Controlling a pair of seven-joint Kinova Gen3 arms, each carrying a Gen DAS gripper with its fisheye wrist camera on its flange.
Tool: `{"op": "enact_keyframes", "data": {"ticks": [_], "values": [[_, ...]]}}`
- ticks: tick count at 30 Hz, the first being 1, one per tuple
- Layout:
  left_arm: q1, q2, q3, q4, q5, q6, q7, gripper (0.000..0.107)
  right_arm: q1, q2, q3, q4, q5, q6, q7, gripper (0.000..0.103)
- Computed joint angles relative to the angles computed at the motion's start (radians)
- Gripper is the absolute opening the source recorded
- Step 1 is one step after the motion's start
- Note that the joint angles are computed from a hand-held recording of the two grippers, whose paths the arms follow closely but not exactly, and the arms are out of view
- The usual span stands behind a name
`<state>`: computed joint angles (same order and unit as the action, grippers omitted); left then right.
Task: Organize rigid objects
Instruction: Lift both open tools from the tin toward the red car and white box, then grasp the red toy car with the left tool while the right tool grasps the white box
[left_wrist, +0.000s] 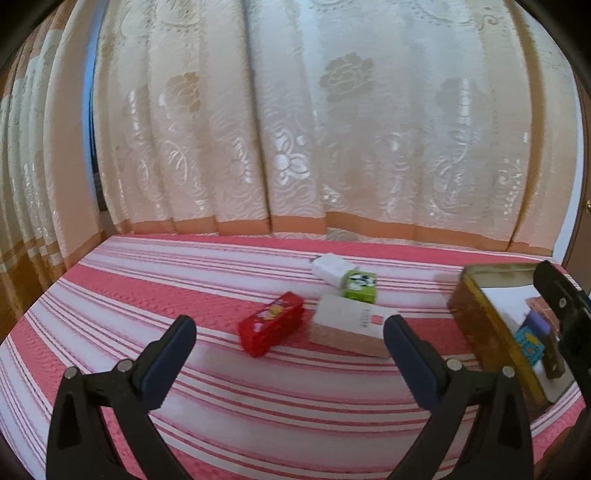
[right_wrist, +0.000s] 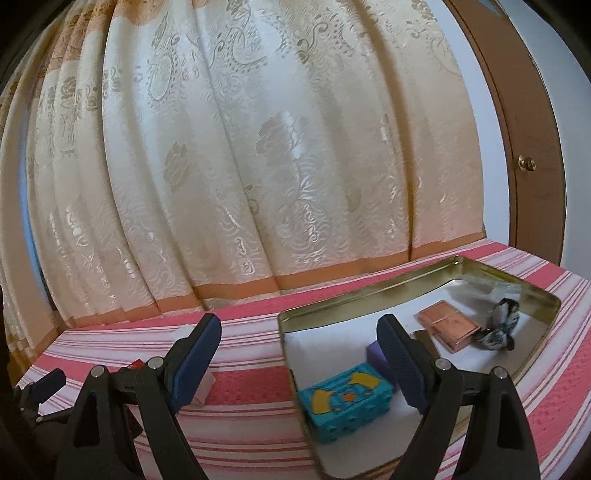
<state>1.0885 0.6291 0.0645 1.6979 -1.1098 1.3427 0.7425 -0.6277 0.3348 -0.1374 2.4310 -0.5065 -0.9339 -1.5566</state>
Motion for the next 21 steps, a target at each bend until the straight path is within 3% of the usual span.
{"op": "enact_keyframes", "data": {"ticks": [6,11,17,21], "values": [[-0.052,-0.053,0.007,0.088,0.034,-0.065,0.051,0.103,-0.028,0.004,0.000,-0.063,-0.028,0.093,0.050,0.088],[-0.116,-0.100,0.019,0.164,0.042,-0.184,0.088,0.103,-0.029,0.010,-0.001,-0.112,-0.005,0.179,0.066,0.088],[-0.185,-0.118,0.023,0.188,0.038,-0.295,0.001,0.103,-0.021,0.017,0.004,-0.169,0.033,0.294,0.057,0.088],[-0.229,-0.130,0.009,0.200,0.039,-0.371,-0.073,0.100,-0.012,0.020,0.007,-0.175,0.071,0.315,0.032,0.088]]}}
